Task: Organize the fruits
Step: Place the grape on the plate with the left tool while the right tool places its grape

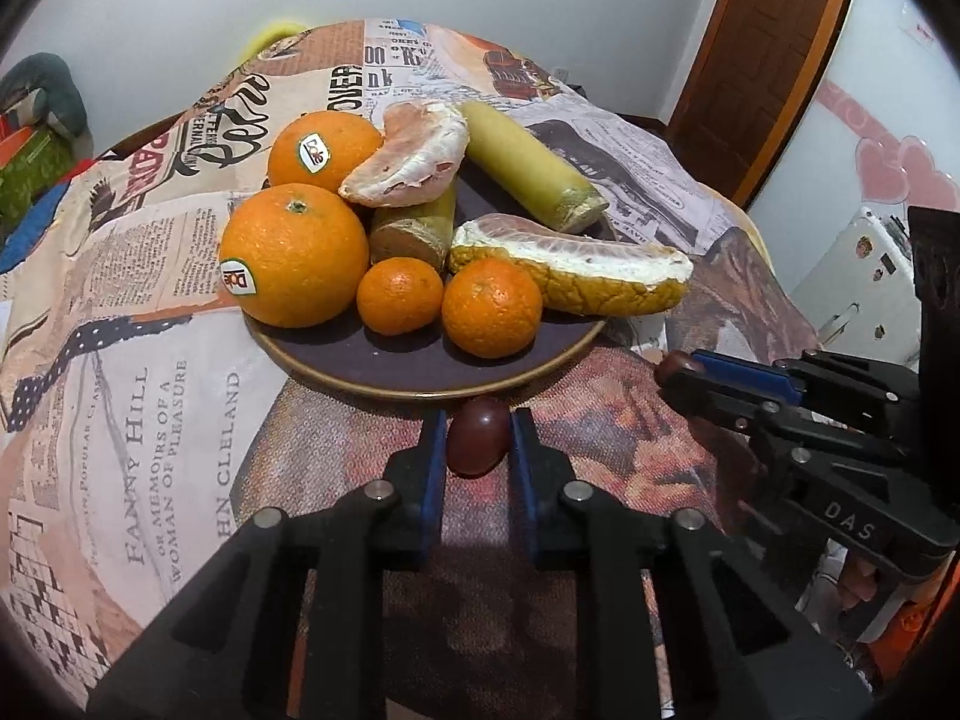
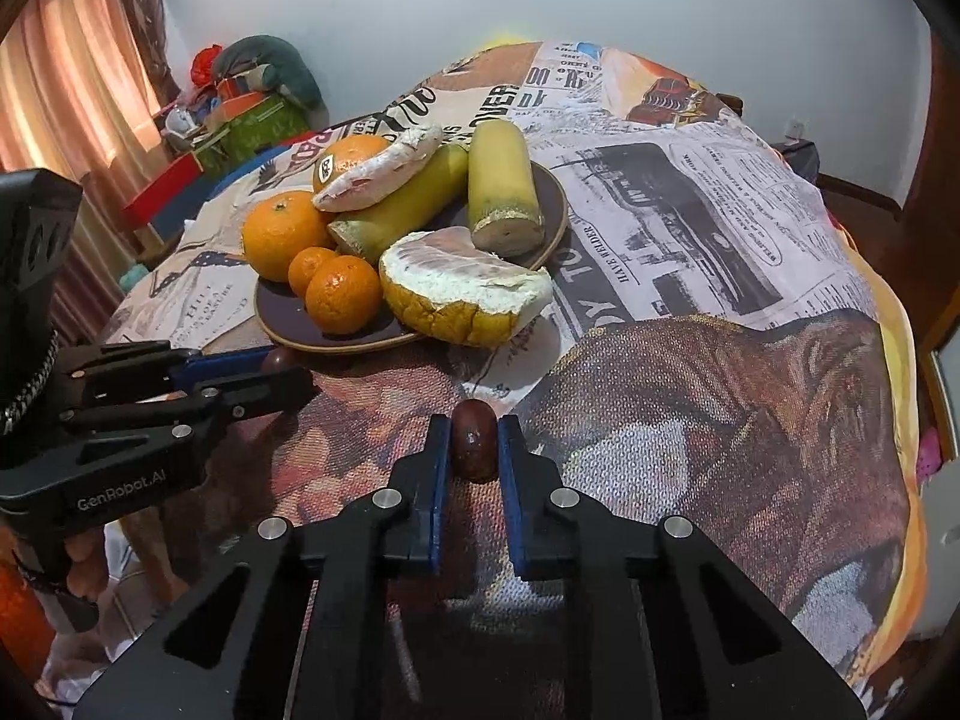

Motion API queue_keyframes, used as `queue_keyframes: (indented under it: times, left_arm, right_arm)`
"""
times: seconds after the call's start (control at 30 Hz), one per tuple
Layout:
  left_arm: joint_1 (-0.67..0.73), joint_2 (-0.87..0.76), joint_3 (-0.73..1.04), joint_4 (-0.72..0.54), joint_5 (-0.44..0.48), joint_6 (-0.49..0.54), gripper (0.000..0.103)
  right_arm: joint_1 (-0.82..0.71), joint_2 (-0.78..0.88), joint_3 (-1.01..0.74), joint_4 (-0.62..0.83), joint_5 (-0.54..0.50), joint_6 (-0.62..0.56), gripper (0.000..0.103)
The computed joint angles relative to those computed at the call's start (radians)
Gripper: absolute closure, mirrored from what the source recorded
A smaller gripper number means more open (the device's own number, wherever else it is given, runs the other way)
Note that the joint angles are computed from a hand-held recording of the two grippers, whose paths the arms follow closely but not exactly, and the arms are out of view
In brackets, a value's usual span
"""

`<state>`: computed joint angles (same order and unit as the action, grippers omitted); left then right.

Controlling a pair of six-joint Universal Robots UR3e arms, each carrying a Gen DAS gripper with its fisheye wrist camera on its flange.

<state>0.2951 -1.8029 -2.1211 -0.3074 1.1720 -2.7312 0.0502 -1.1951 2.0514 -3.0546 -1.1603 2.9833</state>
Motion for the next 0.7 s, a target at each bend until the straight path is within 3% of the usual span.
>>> queue_keyframes:
  times: [0.43, 0.7]
  left_arm:
    - [0.089, 0.127, -0.059, -0.033, -0.042, 0.008, 0.082]
    - [0.128, 0.16, -0.039, -0.019, -0.063, -0.008, 0.082]
  right_arm:
    - [0.007, -0.099, 0.025, -0.015, 0.038, 0.014, 0.089]
    - [0.046, -0.063, -0.064, -0.008, 0.043, 0.034, 0.089]
